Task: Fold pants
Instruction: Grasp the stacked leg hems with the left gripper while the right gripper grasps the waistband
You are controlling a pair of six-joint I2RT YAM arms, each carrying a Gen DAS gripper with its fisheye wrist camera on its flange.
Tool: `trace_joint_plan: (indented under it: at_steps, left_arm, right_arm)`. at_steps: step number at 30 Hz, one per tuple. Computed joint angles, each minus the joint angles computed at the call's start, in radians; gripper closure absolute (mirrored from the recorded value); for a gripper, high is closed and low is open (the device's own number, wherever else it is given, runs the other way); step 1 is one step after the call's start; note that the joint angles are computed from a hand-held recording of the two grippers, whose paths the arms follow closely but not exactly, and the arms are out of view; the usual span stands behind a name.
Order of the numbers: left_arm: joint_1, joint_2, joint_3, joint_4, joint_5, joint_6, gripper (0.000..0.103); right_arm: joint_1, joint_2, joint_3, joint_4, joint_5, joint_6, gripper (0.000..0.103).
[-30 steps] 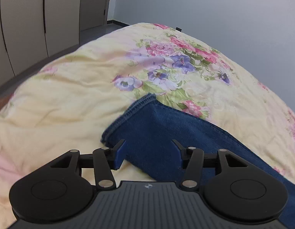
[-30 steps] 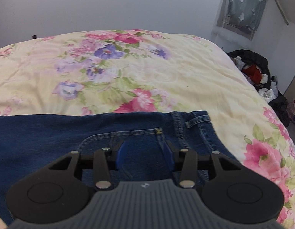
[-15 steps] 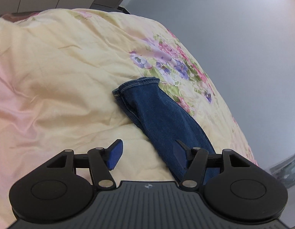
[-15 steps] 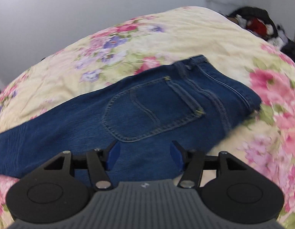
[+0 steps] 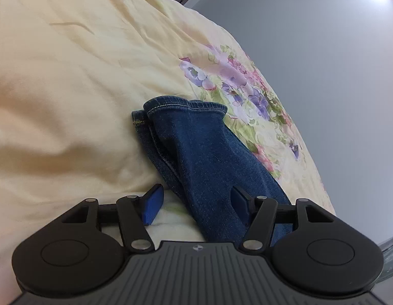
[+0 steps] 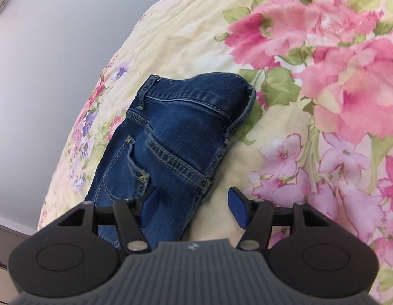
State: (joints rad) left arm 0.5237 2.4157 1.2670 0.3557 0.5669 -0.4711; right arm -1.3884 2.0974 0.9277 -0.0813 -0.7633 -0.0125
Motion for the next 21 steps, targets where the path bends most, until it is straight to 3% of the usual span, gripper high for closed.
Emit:
trace_joint_plan:
  at_steps: [4,6,9,11,13,16,21]
  left_arm:
    - [-0.027,0.047,0.042,0.035,-0.053,-0.051,0.035]
    - [-0.041,0.061,0.063,0.038,-0.084,-0.059,0.044]
    - [-0.054,0.055,0.08,0.02,-0.124,-0.063,0.062]
    - [-0.054,0.045,0.091,-0.003,-0.14,-0.059,0.08]
    - [-0.05,0.036,0.097,-0.018,-0.137,-0.05,0.088]
    - [-0.052,0.027,0.104,-0.041,-0.14,-0.008,0.091]
    - [-0.058,0.042,0.121,-0.048,-0.15,-0.032,0.092]
  right_arm:
    - [0.016,0.072,0.044,0.059,-0.04,0.053,0.046]
    - [0.033,0.094,0.05,0.102,-0.042,0.086,0.046]
    - [0.045,0.099,0.048,0.138,-0.04,0.095,0.047]
    - [0.035,0.099,0.046,0.136,-0.058,0.09,0.049]
    - [0.012,0.103,0.054,0.11,-0.089,0.084,0.049]
    - [-0.043,0.096,0.054,0.096,-0.15,0.108,0.048]
    - [-0.046,0.137,0.099,0.153,-0.128,0.252,0.044]
